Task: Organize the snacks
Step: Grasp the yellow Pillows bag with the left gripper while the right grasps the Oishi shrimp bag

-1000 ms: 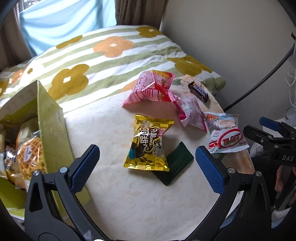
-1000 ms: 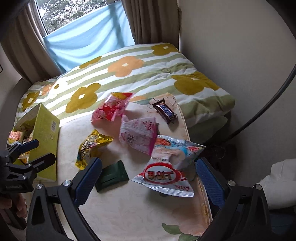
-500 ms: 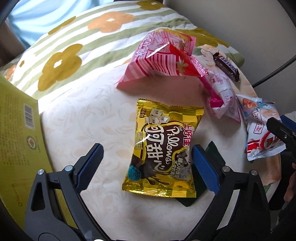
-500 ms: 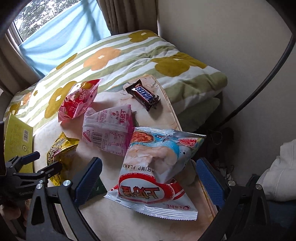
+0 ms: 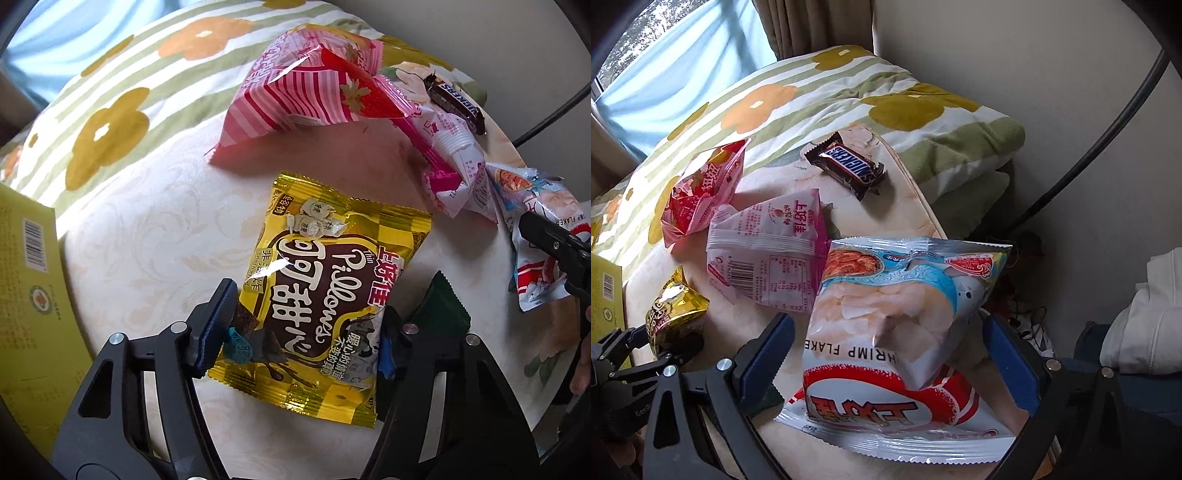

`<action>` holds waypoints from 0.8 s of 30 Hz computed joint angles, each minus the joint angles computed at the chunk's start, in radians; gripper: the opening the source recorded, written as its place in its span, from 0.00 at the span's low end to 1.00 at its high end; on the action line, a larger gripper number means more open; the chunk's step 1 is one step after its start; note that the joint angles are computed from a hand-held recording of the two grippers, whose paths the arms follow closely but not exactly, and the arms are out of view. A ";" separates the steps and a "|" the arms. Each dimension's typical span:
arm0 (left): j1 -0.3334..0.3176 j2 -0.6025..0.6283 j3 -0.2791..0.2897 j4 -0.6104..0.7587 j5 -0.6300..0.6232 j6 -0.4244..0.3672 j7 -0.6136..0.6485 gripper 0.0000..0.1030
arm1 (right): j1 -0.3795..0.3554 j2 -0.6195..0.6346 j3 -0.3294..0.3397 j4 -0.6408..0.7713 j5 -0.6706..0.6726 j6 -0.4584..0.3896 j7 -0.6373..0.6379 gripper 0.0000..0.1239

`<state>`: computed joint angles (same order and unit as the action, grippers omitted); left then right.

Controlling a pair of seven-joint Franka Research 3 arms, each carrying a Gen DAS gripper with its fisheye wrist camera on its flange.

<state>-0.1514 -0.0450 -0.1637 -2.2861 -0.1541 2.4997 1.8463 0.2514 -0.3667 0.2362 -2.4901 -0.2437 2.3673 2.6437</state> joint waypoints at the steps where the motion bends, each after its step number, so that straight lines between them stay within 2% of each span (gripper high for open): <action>1: 0.000 -0.002 0.000 -0.002 0.000 0.003 -0.002 0.57 | -0.001 0.000 0.003 -0.001 -0.003 -0.001 0.005 0.82; 6: 0.001 -0.008 0.001 -0.006 0.007 0.004 -0.011 0.54 | 0.000 0.003 0.013 0.002 -0.036 -0.001 0.022 0.80; 12: 0.003 -0.028 0.007 -0.019 0.021 0.002 -0.027 0.54 | 0.013 0.007 0.014 0.001 -0.038 -0.020 0.020 0.60; 19: -0.005 -0.062 0.008 -0.034 0.033 0.006 -0.061 0.54 | 0.024 -0.010 0.012 -0.019 -0.040 -0.017 -0.003 0.48; 24: -0.023 -0.111 0.017 -0.044 0.011 -0.002 -0.048 0.54 | 0.015 -0.062 0.028 -0.043 -0.062 -0.002 -0.005 0.46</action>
<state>-0.1744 -0.1563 -0.1462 -2.3299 -0.1429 2.4972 1.7979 0.2664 -0.4290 0.2637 -2.5326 -0.3053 2.3648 2.6386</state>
